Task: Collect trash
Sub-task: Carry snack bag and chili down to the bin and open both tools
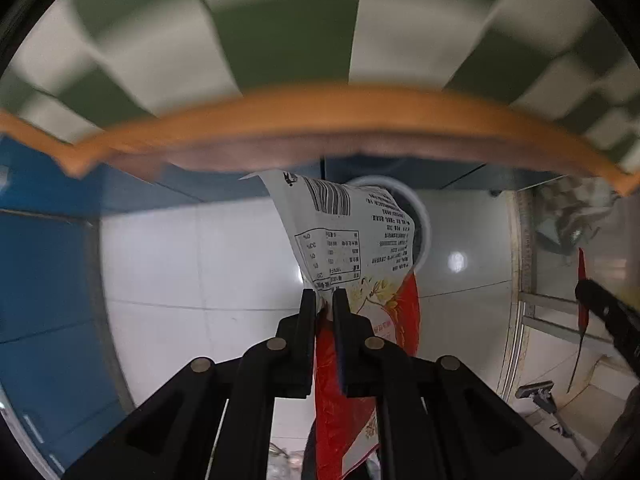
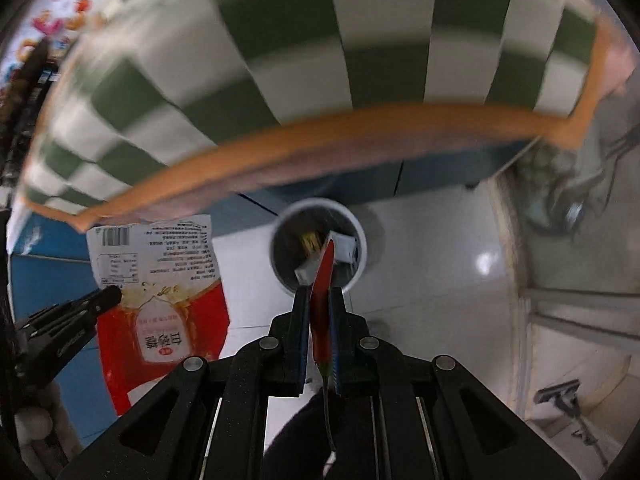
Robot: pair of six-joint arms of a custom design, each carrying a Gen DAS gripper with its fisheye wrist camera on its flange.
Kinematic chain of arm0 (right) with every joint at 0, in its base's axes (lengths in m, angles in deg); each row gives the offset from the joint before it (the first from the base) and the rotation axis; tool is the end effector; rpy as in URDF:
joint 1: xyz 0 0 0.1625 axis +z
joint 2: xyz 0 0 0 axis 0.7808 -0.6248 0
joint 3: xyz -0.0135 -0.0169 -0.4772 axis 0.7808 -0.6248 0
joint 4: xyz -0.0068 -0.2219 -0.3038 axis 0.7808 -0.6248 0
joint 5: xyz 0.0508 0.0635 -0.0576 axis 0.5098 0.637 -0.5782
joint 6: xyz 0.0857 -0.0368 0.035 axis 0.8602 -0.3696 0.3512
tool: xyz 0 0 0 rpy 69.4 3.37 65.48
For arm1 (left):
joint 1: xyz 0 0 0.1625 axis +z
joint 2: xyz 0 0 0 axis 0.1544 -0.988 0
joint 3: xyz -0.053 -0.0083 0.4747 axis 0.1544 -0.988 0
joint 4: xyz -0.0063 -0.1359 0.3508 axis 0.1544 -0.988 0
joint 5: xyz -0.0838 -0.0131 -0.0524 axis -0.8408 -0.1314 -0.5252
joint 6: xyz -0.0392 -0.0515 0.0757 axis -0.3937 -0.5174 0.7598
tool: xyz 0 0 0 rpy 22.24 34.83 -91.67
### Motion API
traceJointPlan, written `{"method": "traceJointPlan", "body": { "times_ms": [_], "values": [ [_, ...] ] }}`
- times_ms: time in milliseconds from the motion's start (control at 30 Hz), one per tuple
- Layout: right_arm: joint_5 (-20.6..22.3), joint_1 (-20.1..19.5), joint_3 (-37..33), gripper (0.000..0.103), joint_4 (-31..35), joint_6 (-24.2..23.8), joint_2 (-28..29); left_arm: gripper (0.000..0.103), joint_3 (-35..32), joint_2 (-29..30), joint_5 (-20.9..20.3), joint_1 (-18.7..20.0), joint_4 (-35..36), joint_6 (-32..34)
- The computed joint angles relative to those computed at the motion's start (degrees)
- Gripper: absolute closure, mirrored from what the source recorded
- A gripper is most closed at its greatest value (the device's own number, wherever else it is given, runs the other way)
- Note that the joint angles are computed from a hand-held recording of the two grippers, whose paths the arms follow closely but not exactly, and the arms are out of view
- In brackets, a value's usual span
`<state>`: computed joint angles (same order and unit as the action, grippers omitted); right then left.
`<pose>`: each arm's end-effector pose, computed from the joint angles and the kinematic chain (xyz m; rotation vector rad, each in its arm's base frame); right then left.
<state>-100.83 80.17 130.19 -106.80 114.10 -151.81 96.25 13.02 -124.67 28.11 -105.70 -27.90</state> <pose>0.4244 -0.3676 0.2713 -0.2561 -2.4852 0.3991 -0.3003 -0.4528 0.3425 0.1865 2.3635 -0.0306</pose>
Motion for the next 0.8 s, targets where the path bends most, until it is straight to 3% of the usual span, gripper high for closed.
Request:
{"method": "traceJointPlan", "body": {
  "times_ms": [233, 300, 433, 500, 567, 633, 700, 767, 800],
  "values": [
    [-1.18, -15.57, 20.07, 0.093, -35.66, -15.64, 6.91, 0.094, 13.77, 10.22, -2.47, 13.02, -26.84, 6.47],
    [-0.16, -20.04, 23.21, 0.093, -44.82, -20.17, 10.62, 0.091, 14.40, 14.34, -2.31, 15.87, -31.53, 7.83],
    [2.49, -26.33, 25.03, 0.093, -56.82, -26.99, 16.81, 0.087, 14.18, 19.78, -3.51, 19.06, -37.96, 12.50],
    [5.42, -29.50, 25.38, 0.093, -61.62, -29.57, 19.22, 0.071, 14.34, 20.90, -2.93, 19.75, -39.77, 13.60],
    [7.42, -31.75, 25.00, 0.093, -64.12, -31.05, 21.06, 0.035, 15.02, 20.86, -2.10, 19.83, -41.85, 14.31],
    [9.42, -33.60, 24.46, 0.093, -64.92, -32.26, 22.60, 0.017, 15.81, 20.11, 0.07, 19.60, -42.50, 14.44],
    [10.33, -35.02, 23.70, 0.093, -65.33, -33.04, 23.65, 0.014, 16.74, 18.85, 1.28, 19.34, -41.77, 13.49],
    [9.65, -35.01, 23.36, 0.090, -65.03, -33.31, 23.94, 0.000, 17.35, 17.45, 2.55, 18.96, -40.36, 12.44],
    [9.65, -34.93, 23.27, 0.081, -65.08, -33.37, 23.90, 0.000, 18.07, 16.45, 3.40, 18.30, -39.42, 11.05]
  ]
}}
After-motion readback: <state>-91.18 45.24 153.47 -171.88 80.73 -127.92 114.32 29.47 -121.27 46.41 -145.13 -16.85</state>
